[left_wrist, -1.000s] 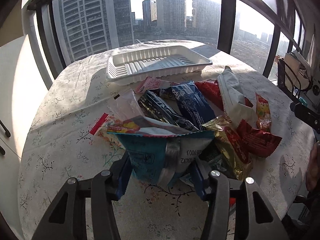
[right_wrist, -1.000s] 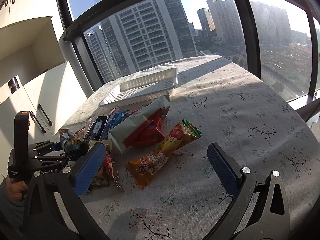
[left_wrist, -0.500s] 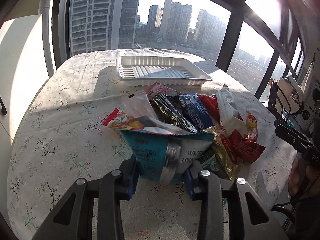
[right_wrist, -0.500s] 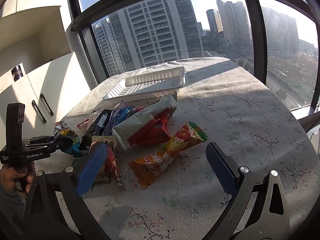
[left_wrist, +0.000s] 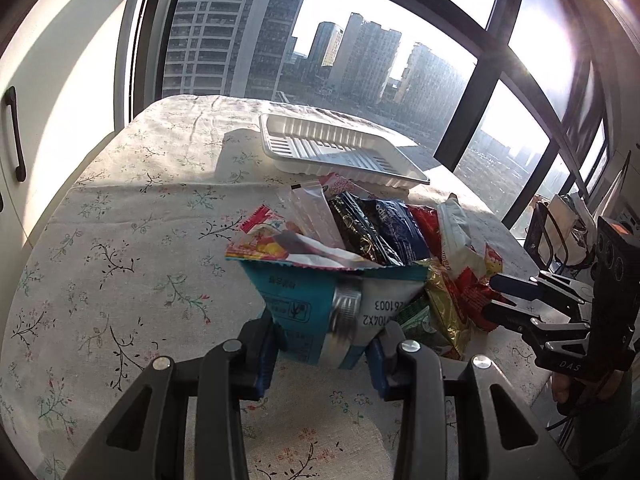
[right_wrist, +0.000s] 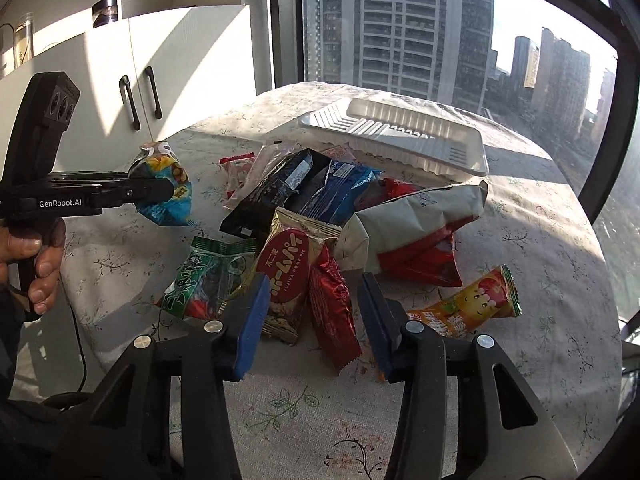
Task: Organize snacks
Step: 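Carry the blue pack and red pack into the white tray and release both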
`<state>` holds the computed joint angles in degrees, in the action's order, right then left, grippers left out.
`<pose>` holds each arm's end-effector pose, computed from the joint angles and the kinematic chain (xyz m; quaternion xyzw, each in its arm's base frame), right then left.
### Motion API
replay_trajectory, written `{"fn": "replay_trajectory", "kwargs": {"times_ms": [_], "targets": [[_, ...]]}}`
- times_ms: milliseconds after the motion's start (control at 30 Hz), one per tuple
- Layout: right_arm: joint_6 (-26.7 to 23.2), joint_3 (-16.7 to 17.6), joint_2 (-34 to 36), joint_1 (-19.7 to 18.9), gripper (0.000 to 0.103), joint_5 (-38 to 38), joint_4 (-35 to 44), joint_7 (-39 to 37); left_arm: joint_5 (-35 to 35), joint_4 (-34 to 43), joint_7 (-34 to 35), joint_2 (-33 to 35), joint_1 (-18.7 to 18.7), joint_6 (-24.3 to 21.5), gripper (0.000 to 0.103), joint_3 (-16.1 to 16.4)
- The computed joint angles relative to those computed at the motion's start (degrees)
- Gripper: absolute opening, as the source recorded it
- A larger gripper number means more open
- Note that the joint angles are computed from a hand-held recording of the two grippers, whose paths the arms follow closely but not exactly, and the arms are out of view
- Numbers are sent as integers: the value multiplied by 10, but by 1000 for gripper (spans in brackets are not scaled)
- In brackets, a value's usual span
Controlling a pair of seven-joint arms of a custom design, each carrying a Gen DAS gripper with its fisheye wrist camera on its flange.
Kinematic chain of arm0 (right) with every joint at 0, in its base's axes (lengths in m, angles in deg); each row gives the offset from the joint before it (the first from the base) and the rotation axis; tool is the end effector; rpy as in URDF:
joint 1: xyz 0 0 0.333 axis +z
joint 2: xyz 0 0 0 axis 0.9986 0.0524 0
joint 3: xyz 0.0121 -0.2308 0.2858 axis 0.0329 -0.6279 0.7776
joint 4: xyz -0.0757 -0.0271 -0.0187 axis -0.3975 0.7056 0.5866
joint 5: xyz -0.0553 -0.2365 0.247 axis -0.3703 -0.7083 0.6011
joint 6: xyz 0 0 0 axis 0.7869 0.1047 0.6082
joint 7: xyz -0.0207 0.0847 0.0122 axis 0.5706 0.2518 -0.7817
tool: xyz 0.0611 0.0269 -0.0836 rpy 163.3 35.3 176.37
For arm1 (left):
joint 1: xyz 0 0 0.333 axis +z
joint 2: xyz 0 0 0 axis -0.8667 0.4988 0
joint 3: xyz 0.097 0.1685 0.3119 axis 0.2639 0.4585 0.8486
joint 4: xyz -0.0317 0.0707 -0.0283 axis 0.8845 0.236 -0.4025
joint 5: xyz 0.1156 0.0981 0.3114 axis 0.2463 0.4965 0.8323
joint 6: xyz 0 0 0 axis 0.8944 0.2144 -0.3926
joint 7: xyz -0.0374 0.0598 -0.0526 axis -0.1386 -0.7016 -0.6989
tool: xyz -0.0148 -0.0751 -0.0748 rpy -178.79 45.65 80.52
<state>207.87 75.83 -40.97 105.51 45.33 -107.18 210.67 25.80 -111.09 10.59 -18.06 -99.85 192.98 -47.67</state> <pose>0.4333 0.2632 0.5205 -0.7642 0.5086 -0.2193 0.3305 0.4661 -0.4092 0.5232 -0.5529 0.7167 -0.4085 0.1175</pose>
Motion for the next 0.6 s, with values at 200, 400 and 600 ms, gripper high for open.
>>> {"fn": "replay_trajectory", "kwargs": {"times_ms": [200, 400, 600], "targets": [[-39, -6, 11, 15, 33, 119, 7, -101, -25, -9, 28, 1, 12, 16, 40, -14], [-52, -5, 24, 19, 26, 148, 16, -132, -60, -13, 62, 2, 4, 21, 40, -12], [-45, -2, 25, 23, 14, 218, 8, -190, -77, -12, 78, 2, -8, 21, 40, -3]]}}
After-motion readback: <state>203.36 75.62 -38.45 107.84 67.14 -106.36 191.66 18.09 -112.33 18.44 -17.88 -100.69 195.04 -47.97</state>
